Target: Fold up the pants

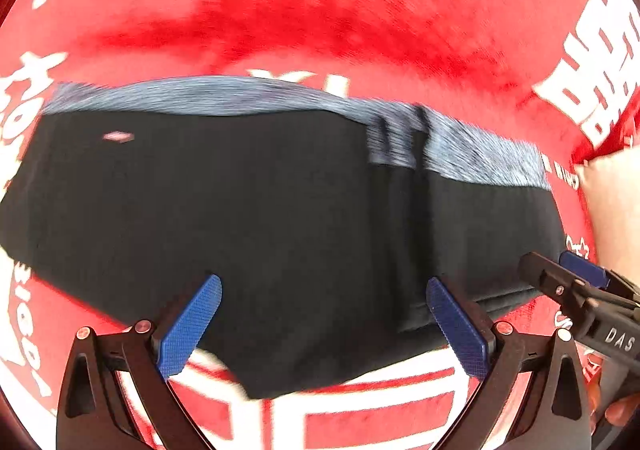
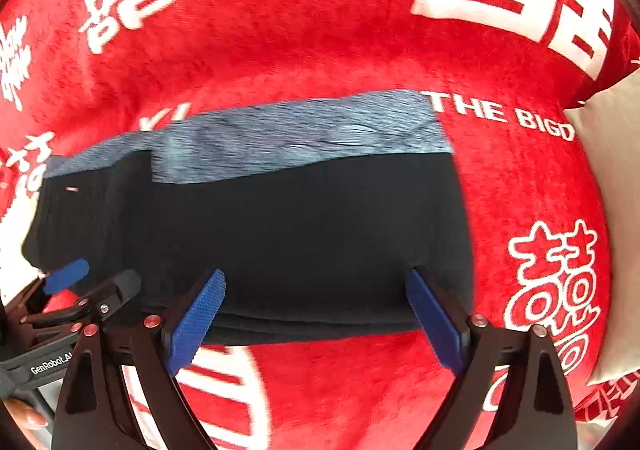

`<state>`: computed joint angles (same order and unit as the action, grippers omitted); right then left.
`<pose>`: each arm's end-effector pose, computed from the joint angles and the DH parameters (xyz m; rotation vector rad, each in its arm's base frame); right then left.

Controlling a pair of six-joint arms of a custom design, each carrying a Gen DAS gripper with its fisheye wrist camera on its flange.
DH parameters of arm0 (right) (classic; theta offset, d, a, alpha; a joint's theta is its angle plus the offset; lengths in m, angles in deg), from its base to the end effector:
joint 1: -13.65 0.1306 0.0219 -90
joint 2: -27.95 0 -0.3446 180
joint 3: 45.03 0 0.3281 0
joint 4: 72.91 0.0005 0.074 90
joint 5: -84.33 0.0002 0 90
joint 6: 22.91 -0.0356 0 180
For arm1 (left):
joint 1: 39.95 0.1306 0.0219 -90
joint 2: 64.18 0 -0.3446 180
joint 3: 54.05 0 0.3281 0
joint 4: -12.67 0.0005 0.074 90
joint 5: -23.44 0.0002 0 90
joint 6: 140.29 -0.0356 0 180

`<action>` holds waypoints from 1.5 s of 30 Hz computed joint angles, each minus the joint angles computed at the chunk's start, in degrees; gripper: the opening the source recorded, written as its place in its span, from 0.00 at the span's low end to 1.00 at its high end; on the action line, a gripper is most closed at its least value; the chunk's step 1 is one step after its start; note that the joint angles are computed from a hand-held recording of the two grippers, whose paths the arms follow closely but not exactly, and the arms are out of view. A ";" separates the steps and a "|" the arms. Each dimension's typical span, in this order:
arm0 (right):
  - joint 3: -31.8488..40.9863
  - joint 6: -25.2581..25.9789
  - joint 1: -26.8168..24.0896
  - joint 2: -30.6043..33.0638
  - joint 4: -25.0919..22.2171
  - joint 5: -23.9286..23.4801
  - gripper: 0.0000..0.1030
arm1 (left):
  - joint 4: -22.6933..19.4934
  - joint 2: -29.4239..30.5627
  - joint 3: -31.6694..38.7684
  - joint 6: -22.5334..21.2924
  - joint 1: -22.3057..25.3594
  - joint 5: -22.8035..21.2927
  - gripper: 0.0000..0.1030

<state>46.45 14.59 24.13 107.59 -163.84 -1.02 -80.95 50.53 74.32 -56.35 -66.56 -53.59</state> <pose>0.2972 0.0515 0.4294 1.0635 2.7374 0.0448 0.4464 -0.2331 0.4141 0.8685 2.8573 -0.3808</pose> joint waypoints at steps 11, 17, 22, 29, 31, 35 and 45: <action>9.74 0.53 6.82 13.47 4.98 -6.30 0.90 | -1.91 0.16 1.97 -0.81 13.08 -3.28 1.00; 12.60 1.51 9.93 18.13 2.15 -4.04 0.90 | -0.07 1.02 0.86 1.66 14.51 -3.96 1.00; 13.65 1.64 9.98 19.74 2.01 -4.20 0.90 | -1.13 2.08 2.77 1.74 15.28 -3.81 1.00; 15.82 1.98 10.36 20.71 0.11 -3.96 0.90 | -1.48 2.17 3.08 1.75 14.91 -3.75 1.00; 16.17 2.11 10.39 20.86 0.05 -4.04 0.90 | -1.52 2.46 3.43 2.01 14.86 -3.69 1.00; 17.74 1.75 10.85 21.70 0.09 -4.43 0.90 | -1.47 2.63 3.59 2.11 15.07 -3.67 1.00; 18.26 1.92 10.80 20.83 6.36 -8.29 0.43 | -0.93 3.71 4.17 2.69 16.45 -3.69 1.00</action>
<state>64.71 16.51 34.93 128.42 -157.48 -9.31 -81.88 54.24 78.50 -53.66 -50.11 -57.28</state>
